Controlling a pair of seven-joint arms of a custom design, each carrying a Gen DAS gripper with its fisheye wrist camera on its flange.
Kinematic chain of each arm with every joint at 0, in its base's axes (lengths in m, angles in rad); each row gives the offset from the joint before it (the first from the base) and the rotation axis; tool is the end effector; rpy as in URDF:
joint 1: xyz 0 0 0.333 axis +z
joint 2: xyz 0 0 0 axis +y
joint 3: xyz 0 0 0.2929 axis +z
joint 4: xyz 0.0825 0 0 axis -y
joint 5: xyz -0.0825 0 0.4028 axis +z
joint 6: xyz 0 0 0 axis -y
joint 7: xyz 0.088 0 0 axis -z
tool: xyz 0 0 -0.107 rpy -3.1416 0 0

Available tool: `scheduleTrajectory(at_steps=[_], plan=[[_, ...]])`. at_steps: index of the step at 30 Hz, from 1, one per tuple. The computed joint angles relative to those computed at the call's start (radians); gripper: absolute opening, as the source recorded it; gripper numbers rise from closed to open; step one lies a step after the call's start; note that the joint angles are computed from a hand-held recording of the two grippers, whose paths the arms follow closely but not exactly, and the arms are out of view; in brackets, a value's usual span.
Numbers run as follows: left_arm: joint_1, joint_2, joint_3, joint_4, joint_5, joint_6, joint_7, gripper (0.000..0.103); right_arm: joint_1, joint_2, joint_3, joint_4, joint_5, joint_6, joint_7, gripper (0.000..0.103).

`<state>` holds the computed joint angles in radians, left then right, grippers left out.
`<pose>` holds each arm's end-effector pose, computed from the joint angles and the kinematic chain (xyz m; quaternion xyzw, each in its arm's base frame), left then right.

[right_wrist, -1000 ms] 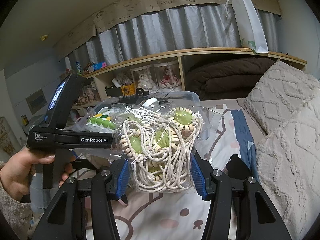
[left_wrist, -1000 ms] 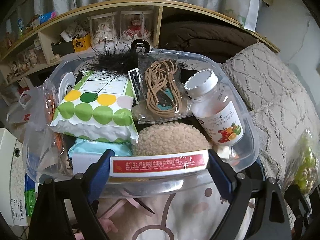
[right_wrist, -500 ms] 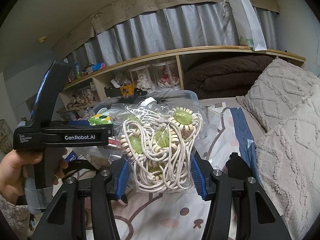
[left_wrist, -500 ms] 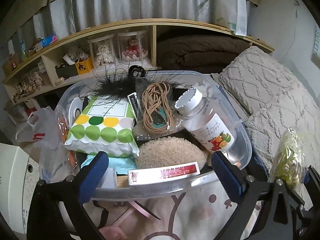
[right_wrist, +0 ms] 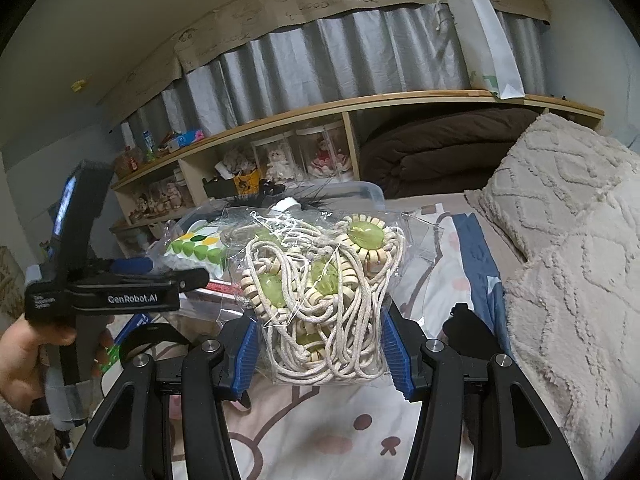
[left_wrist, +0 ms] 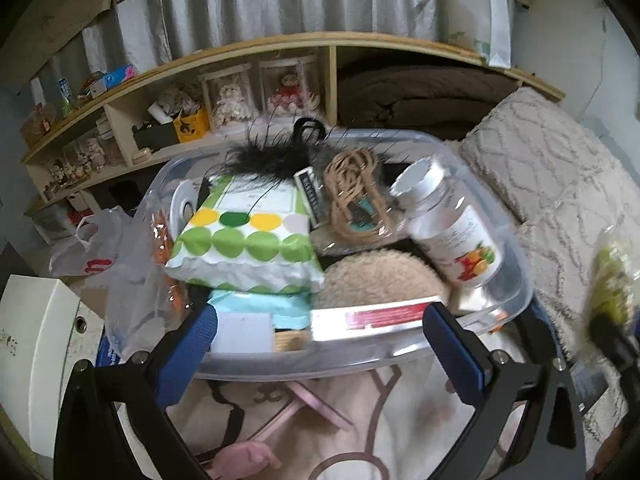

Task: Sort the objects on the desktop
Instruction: 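Carry the card box into the clear bin with the left tool while the right tool holds the rope bag, then open the left tool and press the card box down into the bin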

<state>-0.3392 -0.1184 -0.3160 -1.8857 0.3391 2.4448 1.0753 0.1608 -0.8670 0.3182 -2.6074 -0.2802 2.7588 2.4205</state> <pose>0.4673 -0.3696 0.6041 -0.5320 0.7657 -0.2821 0.2261 0.3313 0.2107 0.5956 -0.5661 0.6523 -0.2879 0.4137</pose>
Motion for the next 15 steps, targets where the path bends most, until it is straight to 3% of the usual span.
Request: scheduleTrajectory(at_steps=[4, 7, 13, 15], plan=[[0.0, 0.041, 0.004, 0.035, 0.005, -0.056, 0.022, 0.103, -0.001, -0.006, -0.002, -0.003, 0.002, -0.003, 0.005, 0.055], [-0.006, 0.08, 0.017, 0.075, -0.076, -0.066, 0.074, 0.103, -0.001, -0.006, -0.003, -0.004, 0.004, -0.006, 0.008, 0.055], [-0.058, 0.268, 0.012, 0.337, -0.084, -0.299, 0.148, 0.103, 0.002, -0.006, -0.009, -0.005, 0.007, -0.01, 0.008, 0.055], [-0.086, 0.292, 0.02, 0.367, -0.046, -0.324, 0.143, 0.103, 0.004, -0.007, -0.012, -0.007, 0.008, -0.009, 0.006, 0.055]])
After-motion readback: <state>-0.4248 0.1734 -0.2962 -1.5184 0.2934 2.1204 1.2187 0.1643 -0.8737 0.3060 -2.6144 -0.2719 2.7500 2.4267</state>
